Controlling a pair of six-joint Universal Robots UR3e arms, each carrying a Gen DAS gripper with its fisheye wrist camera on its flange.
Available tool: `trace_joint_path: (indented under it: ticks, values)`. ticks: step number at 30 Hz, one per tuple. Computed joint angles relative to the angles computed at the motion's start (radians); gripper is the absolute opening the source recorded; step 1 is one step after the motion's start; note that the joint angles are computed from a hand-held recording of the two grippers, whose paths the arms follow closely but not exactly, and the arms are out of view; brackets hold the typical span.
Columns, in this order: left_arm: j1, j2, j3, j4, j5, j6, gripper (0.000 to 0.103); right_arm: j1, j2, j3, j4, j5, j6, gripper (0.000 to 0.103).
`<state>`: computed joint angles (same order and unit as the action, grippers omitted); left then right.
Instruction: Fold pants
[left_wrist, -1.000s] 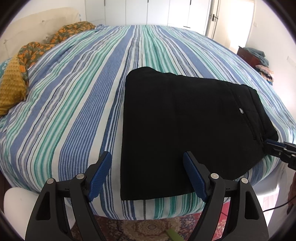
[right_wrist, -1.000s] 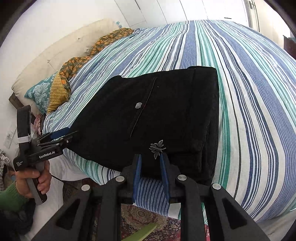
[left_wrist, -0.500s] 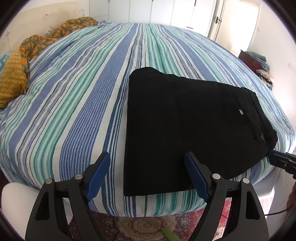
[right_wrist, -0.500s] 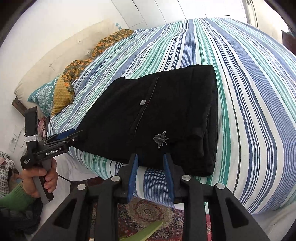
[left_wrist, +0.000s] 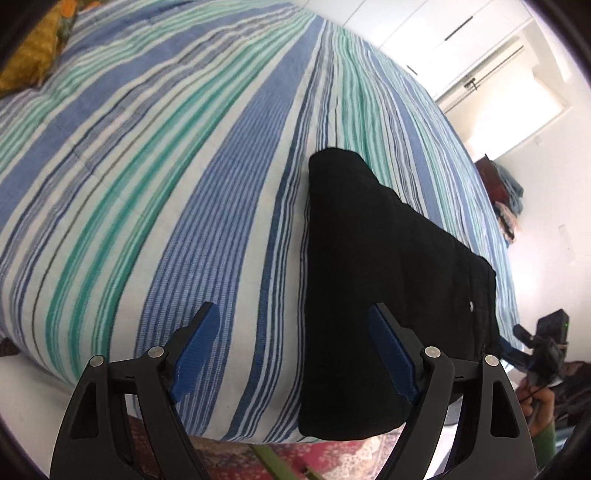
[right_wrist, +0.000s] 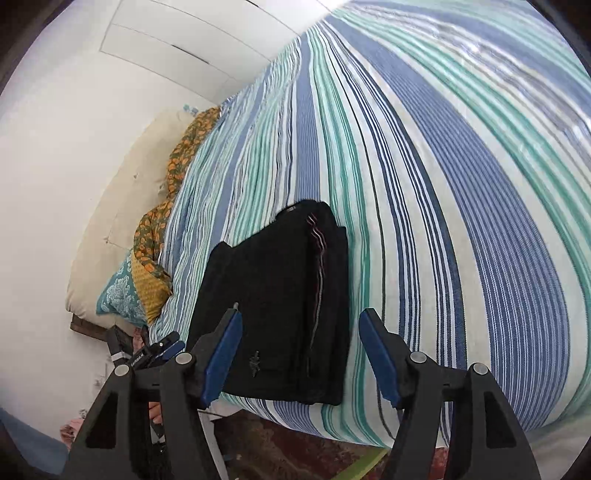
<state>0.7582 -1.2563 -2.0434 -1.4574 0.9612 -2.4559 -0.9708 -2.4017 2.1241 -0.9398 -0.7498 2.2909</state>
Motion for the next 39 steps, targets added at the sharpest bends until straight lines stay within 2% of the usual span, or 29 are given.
trace_joint_path:
  ticks: [3,5,7,8,9,10,11,12,14,17,19,22,23,24,25,26,27,28,30,32,33,34,35,36,38,39]
  values:
    - [-0.089,-0.096,0.041,0.012,0.022,0.003,0.087,0.164,0.164,0.074,-0.262,-0.010,0.129,0.066]
    - [-0.151,-0.131,0.036,0.085,0.040,-0.032,0.094,0.273,0.256,0.114,-0.449,-0.020,0.224,0.066]
    - [-0.211,-0.177,0.062,0.112,0.048,-0.077,0.094,0.356,0.330,0.148,-0.630,-0.013,0.325,0.068]
    - [-0.231,-0.198,0.085,0.095,0.041,-0.082,0.090,0.382,0.368,0.155,-0.676,0.005,0.345,0.068]
    - [-0.246,-0.212,0.100,0.068,0.018,-0.068,0.055,0.420,0.425,0.146,-0.724,0.024,0.373,0.070]
    - [-0.268,-0.219,0.112,0.063,0.018,-0.078,0.049,0.461,0.473,0.133,-0.767,0.030,0.400,0.071]
    - [-0.288,-0.201,0.106,0.100,0.037,-0.115,0.036,0.503,0.511,0.115,-0.811,0.024,0.421,0.066]
    - [-0.289,-0.184,0.114,0.086,0.028,-0.109,0.022,0.534,0.534,0.096,-0.837,0.017,0.428,0.060]
    - [-0.271,-0.146,0.158,0.020,-0.017,-0.076,0.022,0.544,0.520,0.077,-0.824,0.023,0.420,0.042]
    - [-0.266,-0.158,0.280,-0.041,-0.099,-0.066,0.022,0.531,0.500,-0.001,-0.750,0.095,0.381,0.037]
    - [-0.305,-0.191,0.359,0.023,-0.112,-0.123,0.022,0.546,0.516,-0.078,-0.770,0.124,0.397,0.037]
    - [-0.394,-0.289,0.460,0.221,-0.063,-0.248,0.027,0.606,0.625,-0.224,-0.936,0.117,0.507,0.037]
    - [-0.413,-0.313,0.470,0.279,-0.025,-0.278,0.040,0.626,0.671,-0.268,-1.005,0.106,0.563,0.038]
    - [-0.446,-0.337,0.467,0.355,0.043,-0.316,0.064,0.634,0.717,-0.307,-1.049,0.101,0.597,0.039]
    - [-0.479,-0.343,0.428,0.458,0.140,-0.354,0.074,0.632,0.759,-0.343,-1.067,0.090,0.610,0.045]
    - [-0.503,-0.328,0.356,0.577,0.237,-0.375,0.079,0.635,0.788,-0.364,-1.098,0.046,0.633,0.053]
    - [-0.514,-0.304,0.283,0.656,0.298,-0.372,0.079,0.634,0.797,-0.369,-1.119,-0.023,0.643,0.058]
    - [-0.499,-0.267,0.201,0.702,0.321,-0.340,0.079,0.630,0.789,-0.361,-1.130,-0.105,0.644,0.067]
    - [-0.447,-0.153,0.023,0.761,0.320,-0.291,0.079,0.629,0.735,-0.302,-1.155,-0.291,0.639,0.070]
    - [-0.405,-0.024,-0.148,0.808,0.340,-0.269,0.080,0.599,0.598,-0.165,-1.188,-0.405,0.607,0.070]
    - [-0.394,0.020,-0.198,0.820,0.350,-0.268,0.083,0.566,0.512,-0.097,-1.183,-0.422,0.580,0.071]
    - [-0.396,0.077,-0.248,0.823,0.362,-0.280,0.084,0.542,0.424,-0.038,-1.168,-0.430,0.564,0.078]
    - [-0.409,0.114,-0.281,0.842,0.376,-0.302,0.086,0.528,0.338,0.007,-1.145,-0.431,0.556,0.093]
    - [-0.413,0.184,-0.314,0.837,0.388,-0.316,0.089,0.524,0.254,0.045,-1.120,-0.432,0.555,0.100]
    - [-0.457,0.268,-0.327,0.825,0.441,-0.363,0.095,0.545,0.101,0.101,-1.084,-0.462,0.576,0.103]
    - [-0.477,0.287,-0.312,0.805,0.457,-0.384,0.096,0.600,0.070,0.110,-1.101,-0.498,0.623,0.103]
